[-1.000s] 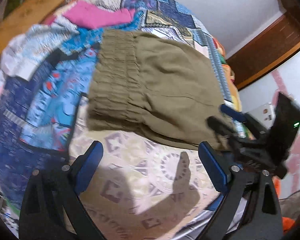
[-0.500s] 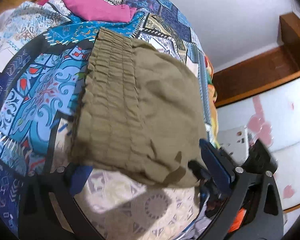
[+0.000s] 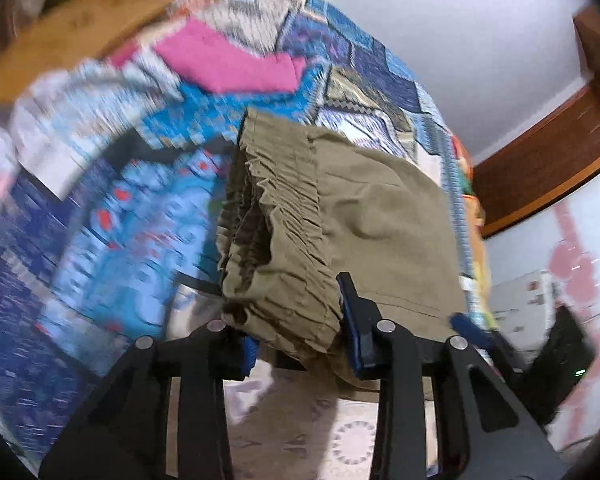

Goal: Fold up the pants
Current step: 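Grasp the waistband with the left gripper and lift it over the pants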

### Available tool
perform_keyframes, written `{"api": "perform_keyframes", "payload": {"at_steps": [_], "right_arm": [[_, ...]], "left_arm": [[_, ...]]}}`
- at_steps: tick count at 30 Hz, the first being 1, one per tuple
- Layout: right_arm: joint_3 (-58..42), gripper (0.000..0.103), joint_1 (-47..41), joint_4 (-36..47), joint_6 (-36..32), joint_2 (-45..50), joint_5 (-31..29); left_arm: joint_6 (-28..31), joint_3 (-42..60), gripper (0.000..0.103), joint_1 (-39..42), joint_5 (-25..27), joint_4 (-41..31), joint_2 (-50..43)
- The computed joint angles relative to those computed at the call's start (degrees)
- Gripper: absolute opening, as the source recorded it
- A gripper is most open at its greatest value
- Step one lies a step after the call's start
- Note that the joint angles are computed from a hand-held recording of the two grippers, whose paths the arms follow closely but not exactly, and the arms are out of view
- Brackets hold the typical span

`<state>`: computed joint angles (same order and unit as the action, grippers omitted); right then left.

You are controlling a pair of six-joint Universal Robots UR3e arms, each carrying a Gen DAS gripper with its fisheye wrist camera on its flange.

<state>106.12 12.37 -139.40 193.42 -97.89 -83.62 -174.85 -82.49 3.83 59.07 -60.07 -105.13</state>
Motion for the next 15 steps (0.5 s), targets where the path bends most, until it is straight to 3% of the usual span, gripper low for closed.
{"api": "perform_keyframes", "payload": {"at_steps": [4, 11, 15], "right_arm": [[0.23, 0.072, -0.09, 1.98, -0.14, -1.65, 0.29], [2.58, 0.072, -0.23, 5.62, 0.18, -7.07, -0.99], [5.66, 0.072, -2.57, 8.56, 0.53, -12.45, -1.27]], "left_arm": [[1.43, -3.11, 0.035, -0.77, 7.64, 5.13, 3.72], [6.34, -10.49, 0.035, -6.00, 28.15, 21.10, 8.69], [9.20, -11.23, 0.034, -7.25, 29.52, 24.23, 10.85]]}}
